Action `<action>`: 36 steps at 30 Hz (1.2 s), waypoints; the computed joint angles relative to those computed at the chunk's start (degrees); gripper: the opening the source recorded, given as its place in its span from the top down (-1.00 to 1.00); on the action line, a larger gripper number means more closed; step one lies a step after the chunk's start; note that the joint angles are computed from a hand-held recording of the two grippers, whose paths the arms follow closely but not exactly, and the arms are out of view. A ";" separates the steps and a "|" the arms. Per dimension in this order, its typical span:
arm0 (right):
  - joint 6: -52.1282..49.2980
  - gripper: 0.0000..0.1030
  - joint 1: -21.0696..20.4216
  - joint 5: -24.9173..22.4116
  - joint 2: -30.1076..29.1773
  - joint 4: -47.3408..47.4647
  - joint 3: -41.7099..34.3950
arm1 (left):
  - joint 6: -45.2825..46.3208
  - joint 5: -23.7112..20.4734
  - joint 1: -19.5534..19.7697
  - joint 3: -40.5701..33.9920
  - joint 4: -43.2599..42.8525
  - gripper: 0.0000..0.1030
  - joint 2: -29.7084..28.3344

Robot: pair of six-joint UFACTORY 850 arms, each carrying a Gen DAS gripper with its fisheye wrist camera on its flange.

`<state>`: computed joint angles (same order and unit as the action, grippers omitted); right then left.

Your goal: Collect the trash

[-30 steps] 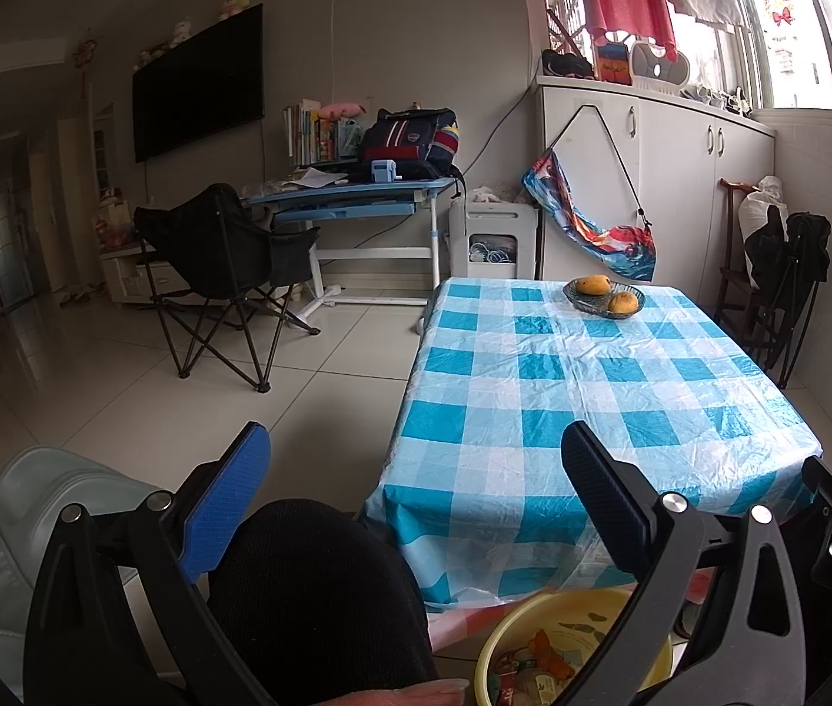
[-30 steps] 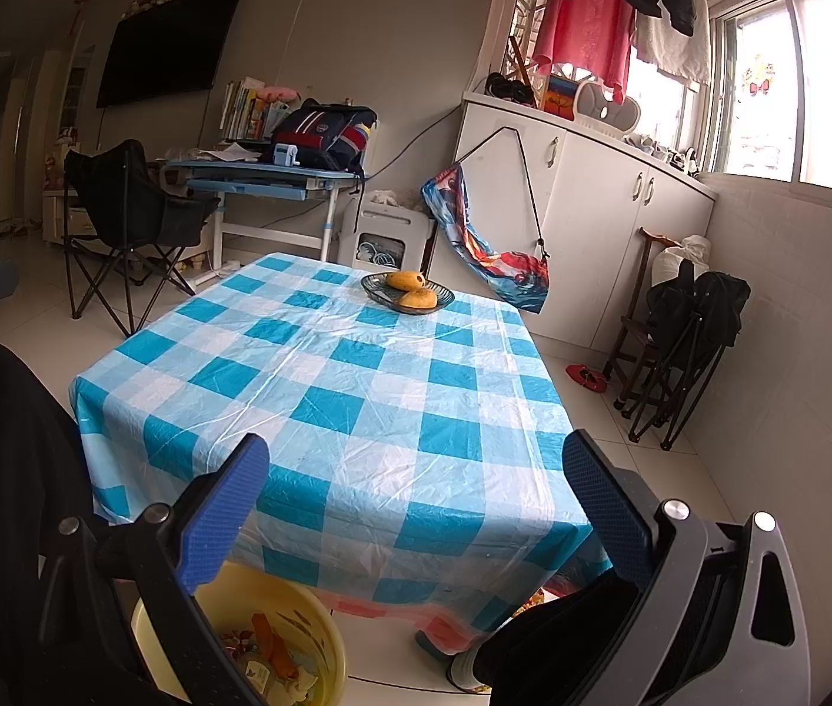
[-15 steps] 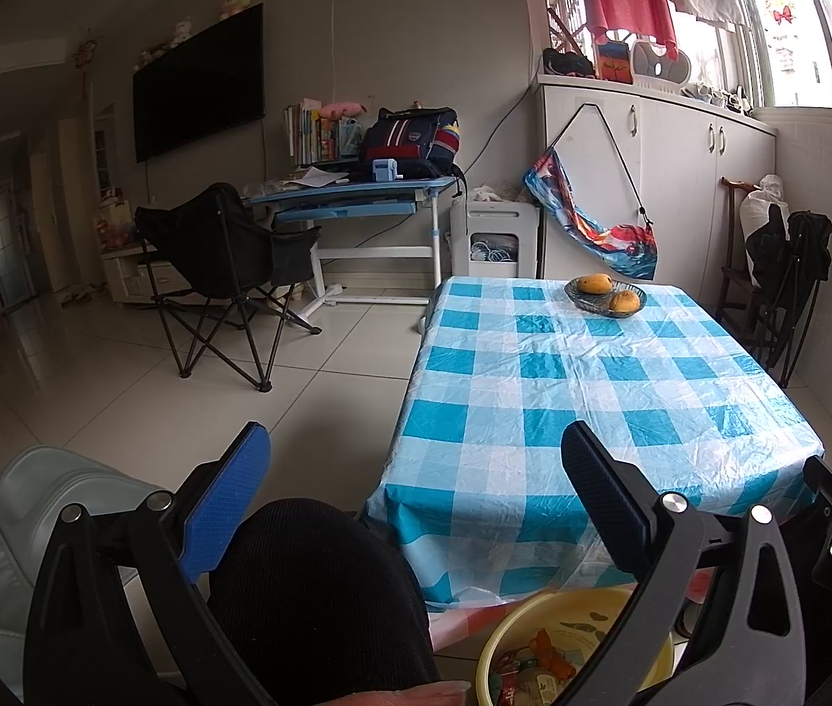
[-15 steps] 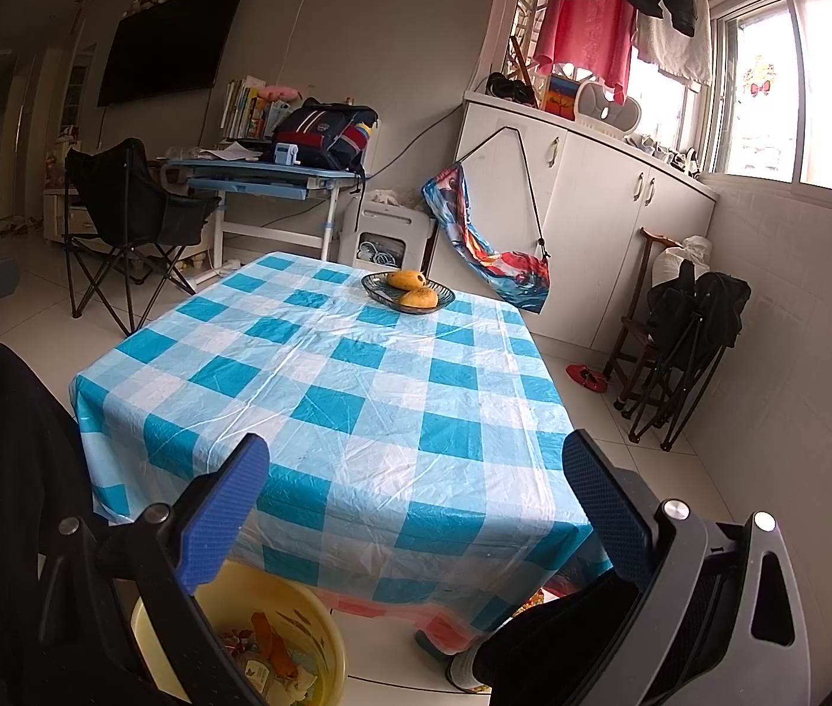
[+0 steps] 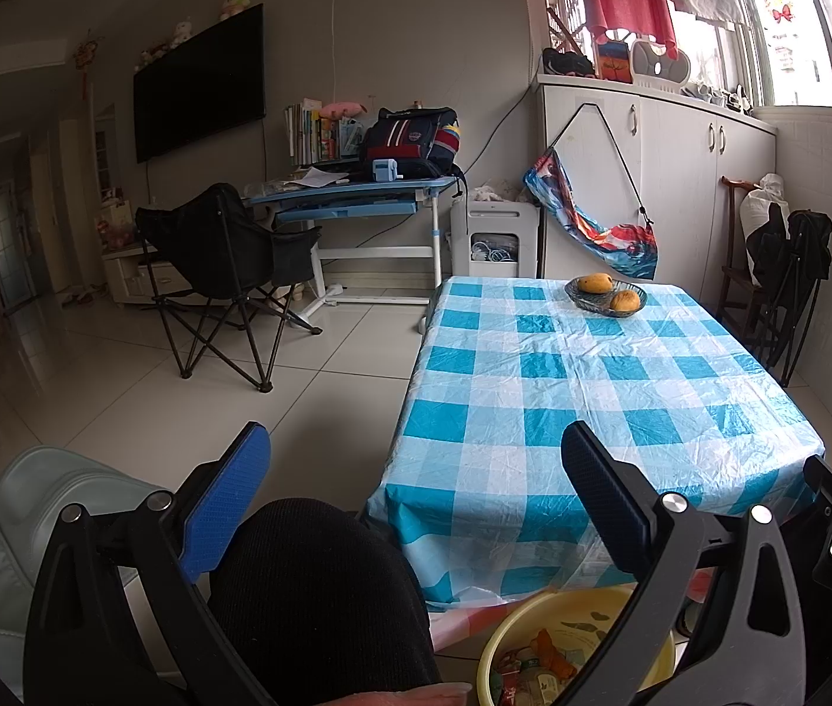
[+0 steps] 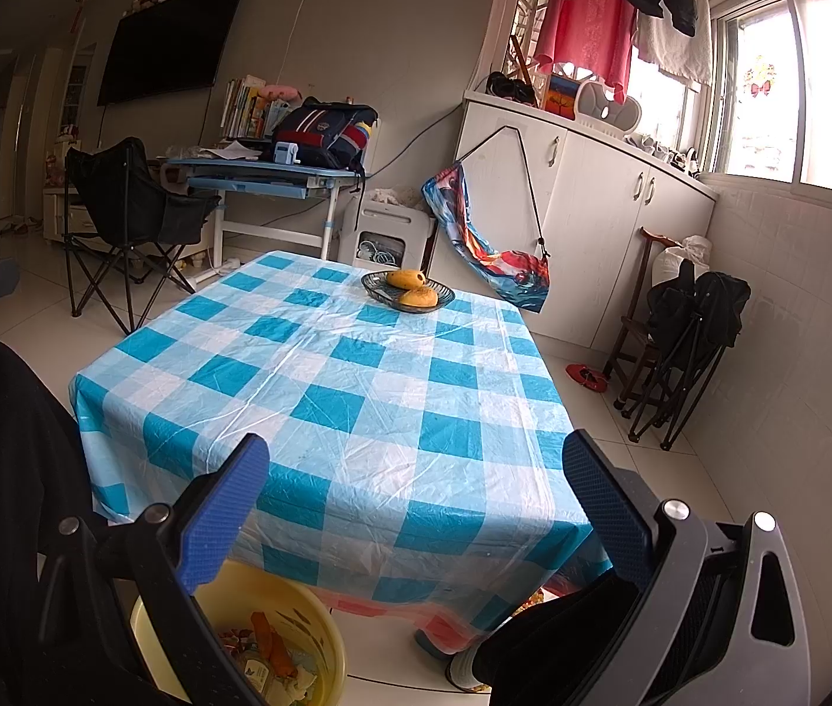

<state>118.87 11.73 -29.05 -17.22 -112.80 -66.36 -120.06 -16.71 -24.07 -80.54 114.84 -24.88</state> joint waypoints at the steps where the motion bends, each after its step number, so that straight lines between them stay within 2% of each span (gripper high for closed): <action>1: -0.03 -0.85 -0.01 0.02 -0.01 0.03 -0.02 | 0.19 -0.02 -0.05 -0.08 -0.21 -0.86 -0.02; 36: -0.71 -0.85 -0.05 0.21 -0.09 0.46 -0.29 | 0.61 0.03 0.11 -0.15 -0.58 -0.86 -0.09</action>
